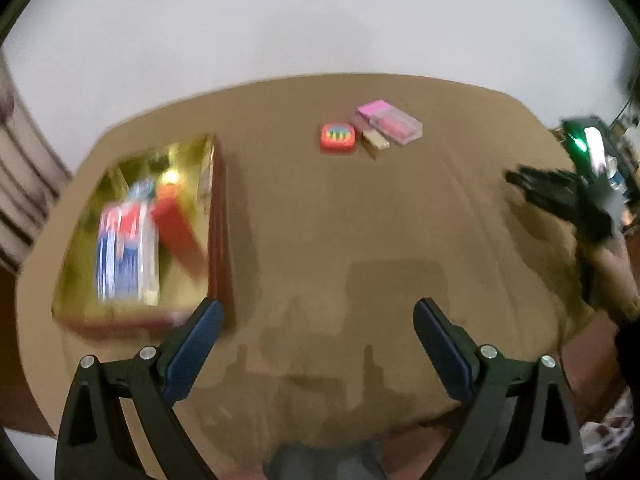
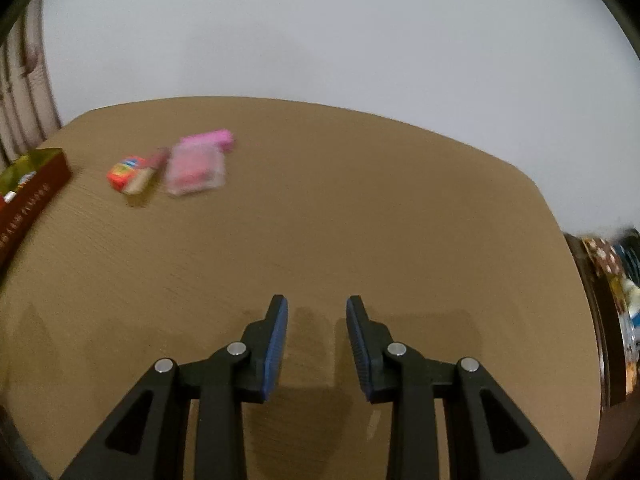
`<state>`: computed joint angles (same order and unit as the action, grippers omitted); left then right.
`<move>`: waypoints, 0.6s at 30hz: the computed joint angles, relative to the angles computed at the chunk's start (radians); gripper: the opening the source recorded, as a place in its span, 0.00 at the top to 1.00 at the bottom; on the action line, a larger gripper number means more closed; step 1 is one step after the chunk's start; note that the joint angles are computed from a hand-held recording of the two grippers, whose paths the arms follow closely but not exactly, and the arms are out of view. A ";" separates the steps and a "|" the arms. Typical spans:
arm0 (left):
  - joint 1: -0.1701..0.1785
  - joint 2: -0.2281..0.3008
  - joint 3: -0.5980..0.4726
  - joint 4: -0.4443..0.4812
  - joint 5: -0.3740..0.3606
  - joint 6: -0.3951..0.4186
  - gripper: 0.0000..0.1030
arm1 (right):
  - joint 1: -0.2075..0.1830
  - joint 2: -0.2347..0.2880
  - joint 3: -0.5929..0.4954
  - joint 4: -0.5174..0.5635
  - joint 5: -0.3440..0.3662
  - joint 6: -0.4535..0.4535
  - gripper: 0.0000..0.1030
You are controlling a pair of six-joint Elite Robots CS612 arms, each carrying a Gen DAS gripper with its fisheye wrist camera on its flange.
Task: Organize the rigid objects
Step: 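Grasp the gold lipstick tube with the left gripper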
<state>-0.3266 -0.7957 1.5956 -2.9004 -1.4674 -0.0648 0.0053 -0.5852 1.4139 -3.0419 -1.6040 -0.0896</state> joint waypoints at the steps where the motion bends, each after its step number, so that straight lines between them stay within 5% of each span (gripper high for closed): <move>1: -0.002 0.016 -0.028 0.009 -0.003 0.015 0.08 | -0.011 0.003 0.012 -0.018 0.020 0.015 0.70; 8: 0.007 0.154 -0.299 0.211 -0.219 -0.004 0.08 | -0.046 0.011 0.030 -0.050 0.130 0.072 0.70; 18: 0.017 0.323 -0.621 0.475 -0.304 -0.105 0.13 | -0.057 -0.006 0.067 -0.129 0.198 0.096 0.70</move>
<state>-0.3097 -0.4730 0.9748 -2.4250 -1.7709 -0.1694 -0.0516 -0.5908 1.4813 -3.1706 -1.4060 0.0069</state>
